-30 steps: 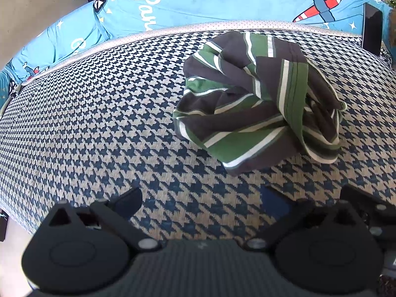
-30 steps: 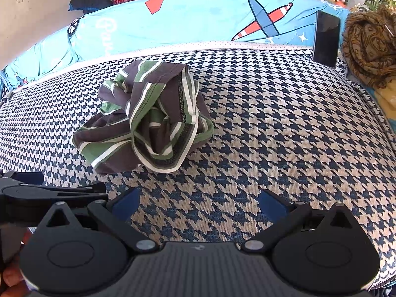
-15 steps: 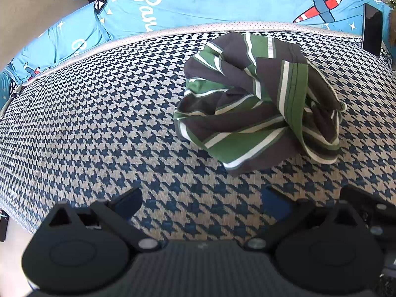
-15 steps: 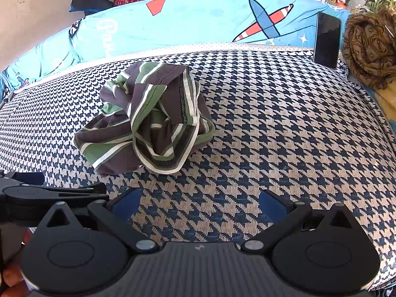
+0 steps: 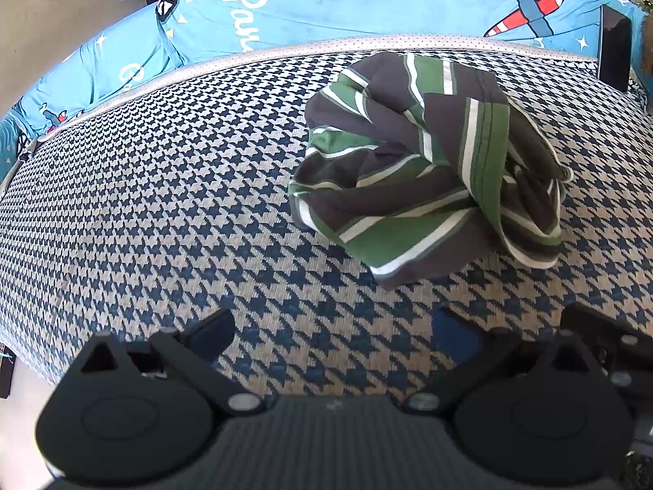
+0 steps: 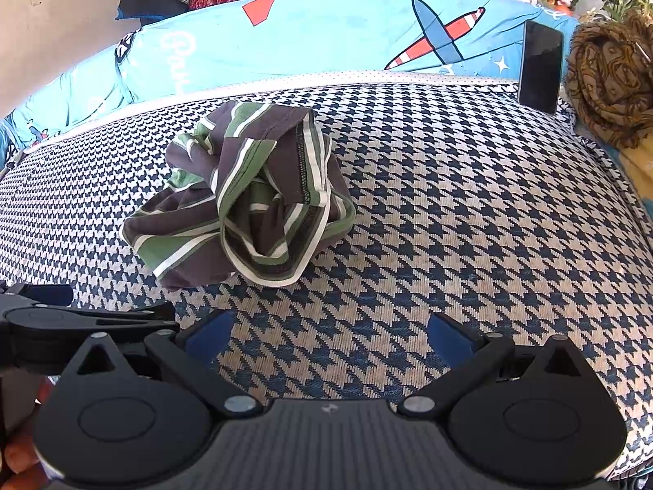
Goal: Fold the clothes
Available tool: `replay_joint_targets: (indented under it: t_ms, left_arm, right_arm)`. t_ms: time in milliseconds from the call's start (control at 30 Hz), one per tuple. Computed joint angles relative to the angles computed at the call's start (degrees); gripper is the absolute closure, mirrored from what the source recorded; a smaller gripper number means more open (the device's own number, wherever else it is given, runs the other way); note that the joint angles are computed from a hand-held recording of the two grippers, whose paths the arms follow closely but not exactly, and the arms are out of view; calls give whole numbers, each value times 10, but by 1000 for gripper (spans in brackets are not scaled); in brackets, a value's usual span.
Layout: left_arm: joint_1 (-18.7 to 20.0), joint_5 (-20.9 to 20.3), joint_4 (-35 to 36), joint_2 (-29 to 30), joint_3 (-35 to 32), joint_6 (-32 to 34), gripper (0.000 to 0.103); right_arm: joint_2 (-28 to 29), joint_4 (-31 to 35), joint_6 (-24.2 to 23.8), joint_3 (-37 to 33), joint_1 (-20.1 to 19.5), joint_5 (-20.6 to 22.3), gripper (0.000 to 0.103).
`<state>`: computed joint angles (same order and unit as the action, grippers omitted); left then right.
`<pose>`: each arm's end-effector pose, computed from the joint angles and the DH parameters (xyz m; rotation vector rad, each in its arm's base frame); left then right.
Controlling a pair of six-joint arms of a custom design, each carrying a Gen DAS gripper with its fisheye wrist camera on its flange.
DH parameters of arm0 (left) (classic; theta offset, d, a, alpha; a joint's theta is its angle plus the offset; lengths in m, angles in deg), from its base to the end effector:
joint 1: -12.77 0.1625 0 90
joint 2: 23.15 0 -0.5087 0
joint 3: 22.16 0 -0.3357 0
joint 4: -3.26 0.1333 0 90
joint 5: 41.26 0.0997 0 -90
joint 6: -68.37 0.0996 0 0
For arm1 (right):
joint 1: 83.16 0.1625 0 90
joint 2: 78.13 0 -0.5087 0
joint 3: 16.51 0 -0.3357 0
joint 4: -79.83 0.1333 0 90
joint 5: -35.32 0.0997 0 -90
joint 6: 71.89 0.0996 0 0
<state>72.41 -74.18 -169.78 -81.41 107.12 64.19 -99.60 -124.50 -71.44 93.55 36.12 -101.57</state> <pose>-0.0583 -0.5286 0.2455 0.3727 2.1550 -0.5720 0.3468 -0.4946 -0.0049 0.3592 -2.3319 0.7797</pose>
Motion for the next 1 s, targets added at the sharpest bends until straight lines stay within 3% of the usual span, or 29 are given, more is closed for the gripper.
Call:
replay_joint_targets:
  t_ms: [1000]
  left_arm:
    - [6, 1, -13, -5, 6, 11, 0]
  right_arm:
    - [1, -2, -2, 1, 0, 4, 0]
